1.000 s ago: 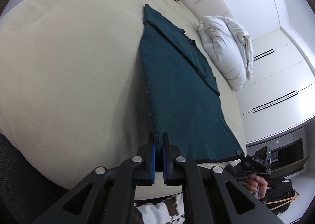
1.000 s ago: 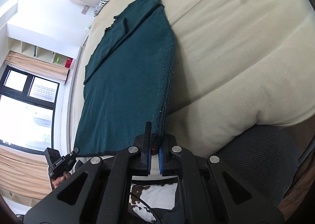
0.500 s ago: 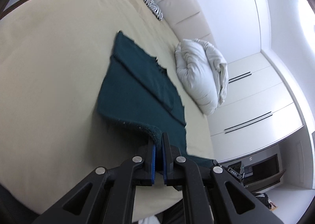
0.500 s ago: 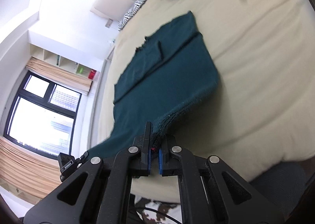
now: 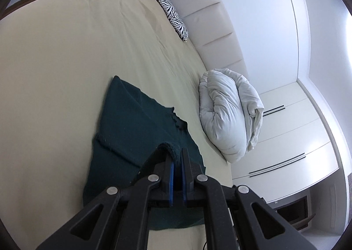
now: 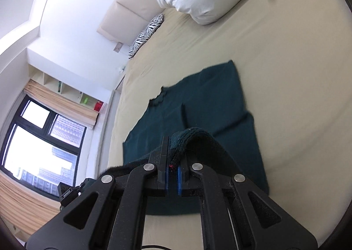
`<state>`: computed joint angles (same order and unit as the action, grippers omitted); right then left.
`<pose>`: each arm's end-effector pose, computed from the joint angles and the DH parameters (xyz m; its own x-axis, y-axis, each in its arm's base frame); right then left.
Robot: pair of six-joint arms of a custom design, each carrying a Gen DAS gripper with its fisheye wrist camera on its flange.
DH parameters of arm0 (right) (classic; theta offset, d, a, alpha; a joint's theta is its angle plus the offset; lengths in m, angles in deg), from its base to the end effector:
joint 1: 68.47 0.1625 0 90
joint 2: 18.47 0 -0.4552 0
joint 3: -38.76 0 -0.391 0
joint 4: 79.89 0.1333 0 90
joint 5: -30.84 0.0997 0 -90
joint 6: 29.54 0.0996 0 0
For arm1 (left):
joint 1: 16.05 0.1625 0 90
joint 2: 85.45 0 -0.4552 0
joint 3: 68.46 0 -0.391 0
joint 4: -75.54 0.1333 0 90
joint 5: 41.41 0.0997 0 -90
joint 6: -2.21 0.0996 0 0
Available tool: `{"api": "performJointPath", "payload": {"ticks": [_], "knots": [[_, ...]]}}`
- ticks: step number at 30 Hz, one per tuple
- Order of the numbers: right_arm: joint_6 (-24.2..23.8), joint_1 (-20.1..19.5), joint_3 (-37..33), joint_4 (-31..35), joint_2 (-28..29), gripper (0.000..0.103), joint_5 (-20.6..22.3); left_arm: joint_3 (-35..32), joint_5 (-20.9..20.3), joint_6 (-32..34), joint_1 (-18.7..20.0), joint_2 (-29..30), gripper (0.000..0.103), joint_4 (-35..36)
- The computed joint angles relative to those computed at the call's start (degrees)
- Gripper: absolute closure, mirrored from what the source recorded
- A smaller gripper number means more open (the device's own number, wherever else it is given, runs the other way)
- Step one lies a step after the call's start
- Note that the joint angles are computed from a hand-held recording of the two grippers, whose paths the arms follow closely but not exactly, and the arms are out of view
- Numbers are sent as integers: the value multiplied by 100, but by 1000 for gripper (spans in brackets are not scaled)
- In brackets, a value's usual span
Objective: Fold small clothes
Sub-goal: 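Lay the hem over the collar and open both grippers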
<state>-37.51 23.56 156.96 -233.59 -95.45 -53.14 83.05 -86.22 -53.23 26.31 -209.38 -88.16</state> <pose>0.1623 -0.5212 0.2949 -0.9783 -0.2026 -0.0430 -0.1700 0.9041 -0.3921 -0.0194 -0.2937 0.3824 -0.9055 -0.2847 0.3146 -0.4117 0.4101 -0.8139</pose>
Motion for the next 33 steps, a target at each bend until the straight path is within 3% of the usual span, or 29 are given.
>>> {"api": "performJointPath", "payload": {"ticks": [2,7,10,15,17,18,19,20,21,23,26,29,33], "knots": [[70,79,-344,-213,479,99,-151,-207,-551,640,841,757,97,-1003],[210,174,-1075,-471,1413,99,-418,-790,-1356,1457,2129,1936,97,-1863],[224,233,-1485,-619,1895,99,-579,-1085,-1590,1721,2560,2321,97,-2047],[507,243,-2233,-586,2592,99,-702,-1608,-1577,1968,3054,2905,96,-2016],[633,265,-2518,-547,2865,95,-930,-1763,-1361,2028,3131,3090,91,-1899],[644,284,-2679,-561,3028,95,-1079,-1831,-1304,2050,3196,3151,83,-1834],[639,304,-2772,-548,3126,94,-1206,-1866,-1340,2039,3250,3184,68,-1834],[634,339,-2887,-491,3240,88,-1440,-1867,-1460,2054,3307,3202,57,-1955],[653,357,-2954,-423,3303,72,-1570,-1847,-1480,2097,3297,3187,53,-2054],[597,296,-2862,-523,3299,54,-1389,-1771,-1295,2149,3165,3104,39,-2055],[443,269,-2605,-933,3202,50,-1496,-1506,-1176,2202,2931,2899,39,-2098],[409,194,-2311,-1027,2983,50,-1417,-1120,-648,2141,2483,2586,39,-1843],[-304,233,-1686,-1324,2586,50,-1546,-522,218,1829,1711,2150,39,-1329]]}}
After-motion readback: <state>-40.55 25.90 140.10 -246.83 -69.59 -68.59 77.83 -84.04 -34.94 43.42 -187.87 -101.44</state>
